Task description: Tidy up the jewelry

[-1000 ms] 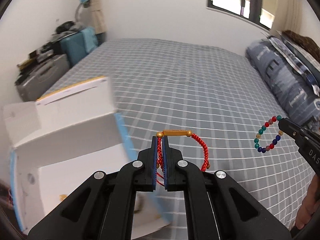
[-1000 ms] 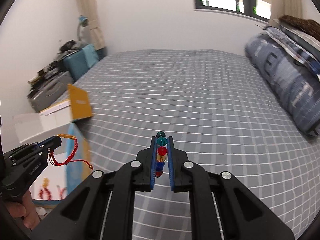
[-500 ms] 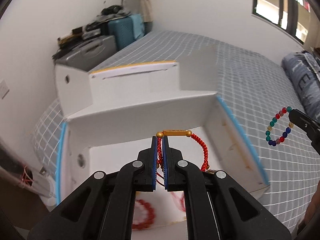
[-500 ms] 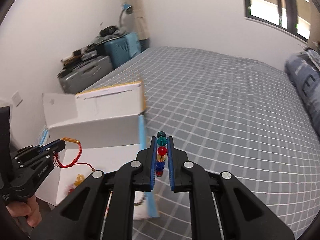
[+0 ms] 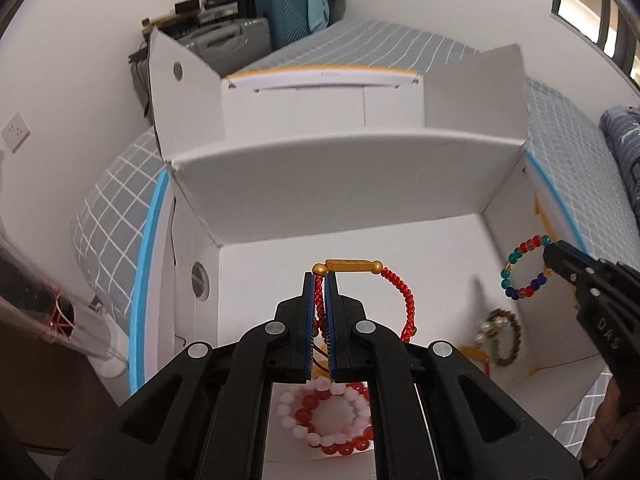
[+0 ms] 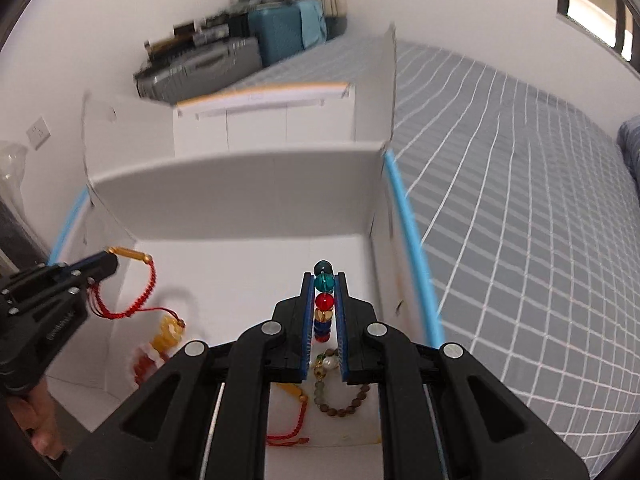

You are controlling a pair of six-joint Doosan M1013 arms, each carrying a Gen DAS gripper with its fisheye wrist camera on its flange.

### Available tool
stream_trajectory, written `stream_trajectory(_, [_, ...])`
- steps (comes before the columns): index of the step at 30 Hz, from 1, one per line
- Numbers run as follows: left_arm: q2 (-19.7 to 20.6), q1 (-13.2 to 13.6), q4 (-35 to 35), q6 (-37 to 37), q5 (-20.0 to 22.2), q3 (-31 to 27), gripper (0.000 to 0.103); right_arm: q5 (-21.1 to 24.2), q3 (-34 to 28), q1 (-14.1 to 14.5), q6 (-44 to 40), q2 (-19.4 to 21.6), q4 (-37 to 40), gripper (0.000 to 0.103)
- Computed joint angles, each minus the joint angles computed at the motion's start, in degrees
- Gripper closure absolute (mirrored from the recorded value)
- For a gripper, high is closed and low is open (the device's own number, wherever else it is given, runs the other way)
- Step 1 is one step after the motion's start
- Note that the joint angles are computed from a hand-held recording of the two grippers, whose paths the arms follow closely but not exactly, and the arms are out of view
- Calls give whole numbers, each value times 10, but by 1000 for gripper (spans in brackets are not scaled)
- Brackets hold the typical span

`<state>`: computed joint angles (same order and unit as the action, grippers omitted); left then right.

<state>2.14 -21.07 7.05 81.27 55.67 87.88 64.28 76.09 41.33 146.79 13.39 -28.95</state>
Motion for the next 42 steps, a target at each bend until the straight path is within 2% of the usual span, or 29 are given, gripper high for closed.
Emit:
stream_trajectory(5, [2, -4, 26, -13, 4, 3, 98, 18, -4, -2, -16, 10, 18, 94])
stream_trajectory(13, [6, -2, 29, -14, 9, -1, 95, 24, -8, -4, -27, 15, 32, 92])
stream_trajectory(14, [4, -2, 30, -16, 10, 1, 95, 24, -8, -4, -26, 14, 31, 92])
stream_trajectory(15, [2, -2, 28, -16, 10, 2, 95, 21, -7, -3, -24, 12, 30, 86])
stream_trajectory(17, [-1, 1, 19, -13, 8, 4, 86, 14, -6, 0, -21, 7, 25, 75])
stream_trajectory(18, [-5, 2, 17, -15, 5, 7, 77, 11, -4, 3, -18, 3, 17, 69])
stream_trajectory(21, [-21, 2, 22, -24, -12, 17, 67, 2, 1, 12, -6, -7, -6, 57])
stream_trajectory(23, [-36, 1, 23, -26, -27, 27, 65, -9, 9, 20, 6, -18, -24, 51])
stream_trajectory(25, [-56, 0, 21, -32, -46, 40, 51, -10, 17, 29, 23, -27, -48, 44])
stream_trajectory(27, [-73, -3, 29, -43, -62, 53, 43, -8, 24, 40, 36, -36, -72, 34])
stream_trajectory(29, [-90, -5, 36, -53, -73, 65, 36, -6, 32, 52, 52, -46, -95, 28])
stream_trajectory(31, [-108, -7, 37, -64, -85, 78, 23, -2, 35, 61, 60, -52, -111, 22])
stream_trajectory(34, [-132, -10, 33, -75, -108, 98, 12, 1, 44, 77, 82, -61, -138, 13])
stream_trajectory(38, [-158, -33, 87, -117, -115, 123, 6, 8, 60, 98, 98, -70, -155, 8])
stream_trajectory(42, [-169, -33, 88, -129, -106, 135, 6, 20, 76, 115, 117, -77, -166, 8])
